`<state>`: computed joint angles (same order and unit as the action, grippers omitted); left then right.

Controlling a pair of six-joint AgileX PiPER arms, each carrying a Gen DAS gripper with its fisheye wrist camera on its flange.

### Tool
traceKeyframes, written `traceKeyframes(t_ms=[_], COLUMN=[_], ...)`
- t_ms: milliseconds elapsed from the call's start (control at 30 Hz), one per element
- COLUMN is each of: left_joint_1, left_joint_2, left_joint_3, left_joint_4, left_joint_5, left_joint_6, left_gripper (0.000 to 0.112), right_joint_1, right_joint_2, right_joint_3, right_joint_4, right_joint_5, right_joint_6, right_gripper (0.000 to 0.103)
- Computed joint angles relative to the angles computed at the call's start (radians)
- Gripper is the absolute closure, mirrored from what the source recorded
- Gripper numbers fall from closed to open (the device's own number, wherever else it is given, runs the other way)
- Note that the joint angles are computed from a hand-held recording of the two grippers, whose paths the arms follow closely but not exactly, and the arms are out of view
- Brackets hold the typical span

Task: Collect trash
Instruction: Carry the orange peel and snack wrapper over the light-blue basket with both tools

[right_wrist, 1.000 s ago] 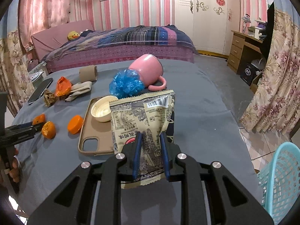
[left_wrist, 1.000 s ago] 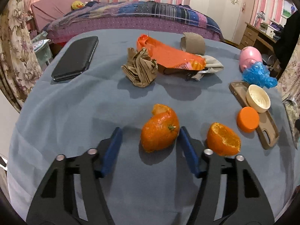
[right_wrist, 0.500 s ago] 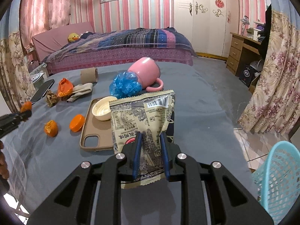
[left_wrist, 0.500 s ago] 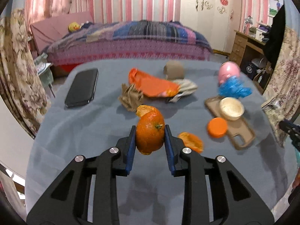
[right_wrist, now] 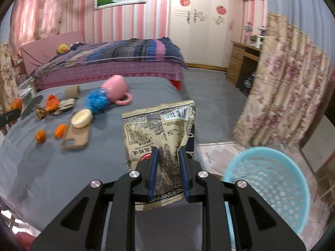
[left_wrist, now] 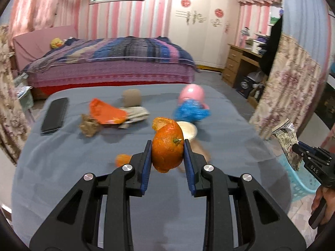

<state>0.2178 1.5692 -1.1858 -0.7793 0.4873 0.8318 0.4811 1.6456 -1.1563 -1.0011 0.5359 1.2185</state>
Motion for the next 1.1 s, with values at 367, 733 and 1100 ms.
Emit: traceKeyframes(t_ms=[367, 733, 1100], left_joint_1=[-0.310, -0.579, -0.794], left_joint_2=[-0.021, 0.103, 0.334], left_joint_3=[0.053, -0.028, -0.245], left_joint_4=[0.164, 0.222, 0.270], left_joint_5=[-0.102, -0.146, -0.135], left_joint_6=[-0.220, -0.316, -0.366], left_gripper=[0.085, 0.085, 0.085], right_joint_1=[-0.255, -0.501, -0.674], right_joint_2=[-0.294, -0.413, -0.390], right_joint_3=[0.276, 0.436, 0.481], right_joint_4=[-0.015, 0.046, 0.050], right_joint_5=[-0.042, -0.125, -0.231], right_joint_6=[-0.046, -0.153, -0.166], right_gripper=[0.082, 0.082, 0.082])
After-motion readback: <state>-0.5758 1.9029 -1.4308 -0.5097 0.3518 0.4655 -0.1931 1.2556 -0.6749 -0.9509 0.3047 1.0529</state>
